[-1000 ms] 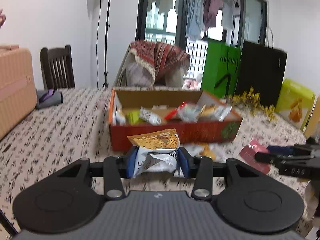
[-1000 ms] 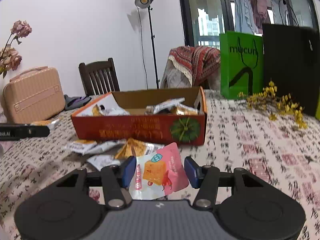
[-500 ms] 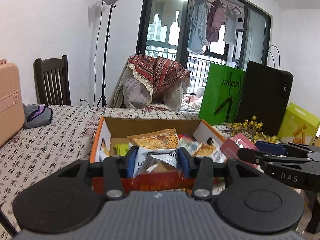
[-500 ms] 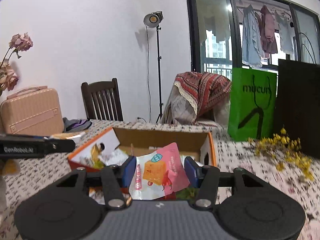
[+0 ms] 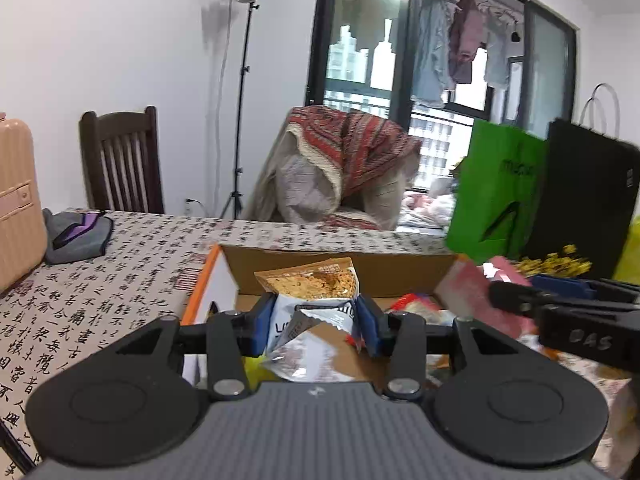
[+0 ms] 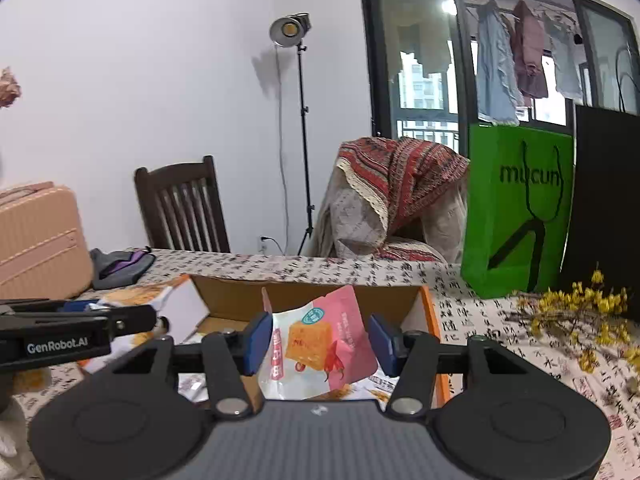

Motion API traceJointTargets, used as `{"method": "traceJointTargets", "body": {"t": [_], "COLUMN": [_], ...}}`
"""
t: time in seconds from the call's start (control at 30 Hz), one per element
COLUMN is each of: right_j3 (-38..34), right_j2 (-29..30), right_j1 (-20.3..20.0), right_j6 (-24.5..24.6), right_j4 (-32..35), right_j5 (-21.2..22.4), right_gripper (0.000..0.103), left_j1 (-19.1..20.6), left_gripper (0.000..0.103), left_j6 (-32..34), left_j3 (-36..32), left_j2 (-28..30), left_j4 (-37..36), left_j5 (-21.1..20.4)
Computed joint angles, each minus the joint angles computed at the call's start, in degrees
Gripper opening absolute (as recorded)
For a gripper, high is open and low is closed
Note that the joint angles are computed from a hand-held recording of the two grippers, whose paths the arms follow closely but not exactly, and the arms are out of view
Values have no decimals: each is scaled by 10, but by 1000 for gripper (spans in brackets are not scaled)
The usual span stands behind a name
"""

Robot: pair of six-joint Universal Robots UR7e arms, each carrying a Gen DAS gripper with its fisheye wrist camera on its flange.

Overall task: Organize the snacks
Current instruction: 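Carry both packets over the box with both grippers, then open both grippers to drop the packets into the box, then withdraw both tools from the box back toward the snack pile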

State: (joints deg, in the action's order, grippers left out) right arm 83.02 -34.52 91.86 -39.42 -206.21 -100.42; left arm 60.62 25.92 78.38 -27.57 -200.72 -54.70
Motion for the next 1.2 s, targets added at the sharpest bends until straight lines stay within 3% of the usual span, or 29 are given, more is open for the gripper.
{"method": "traceJointTargets", "body": {"t": [0.23, 0.33, 0.37, 0.4, 0.43, 0.57, 0.6, 0.83, 1.1, 1.2], "right_j3": [-2, 1, 1, 1, 2, 8, 8, 8, 18, 21], "right_j2": [10, 8, 9, 9, 8, 6, 6, 10, 0, -4], "right_j1": [-22, -25, -25, -26, -26, -30, -32, -29, -25, -17], "right_j6": [1, 2, 1, 3, 5, 18, 23, 18, 10, 4], "right_j4": [-20, -15, -16, -16, -17, -28, -31, -40, -51, -51], "right_j5": [28, 38, 38, 38, 38, 42, 43, 34, 39, 34], "right_gripper": [53, 67, 72, 74, 76, 99, 103, 103, 103, 103], "left_j1": [17, 16, 15, 15, 13, 11, 12, 15, 18, 13], "left_gripper": [45, 54, 62, 78, 85, 103, 103, 103, 103, 103], "left_j6": [5, 26, 36, 42, 45, 49, 48, 39, -3, -46], "left_j3": [-12, -3, 0, 2, 2, 9, 9, 12, 26, 46], "left_j2": [12, 15, 18, 19, 21, 23, 24, 20, 3, -16], "left_j4": [13, -28, -47, -65, -79, -123, -129, -123, -92, -89], "left_j5": [-13, -20, -22, -23, -21, -25, -28, -36, -48, -60]}}
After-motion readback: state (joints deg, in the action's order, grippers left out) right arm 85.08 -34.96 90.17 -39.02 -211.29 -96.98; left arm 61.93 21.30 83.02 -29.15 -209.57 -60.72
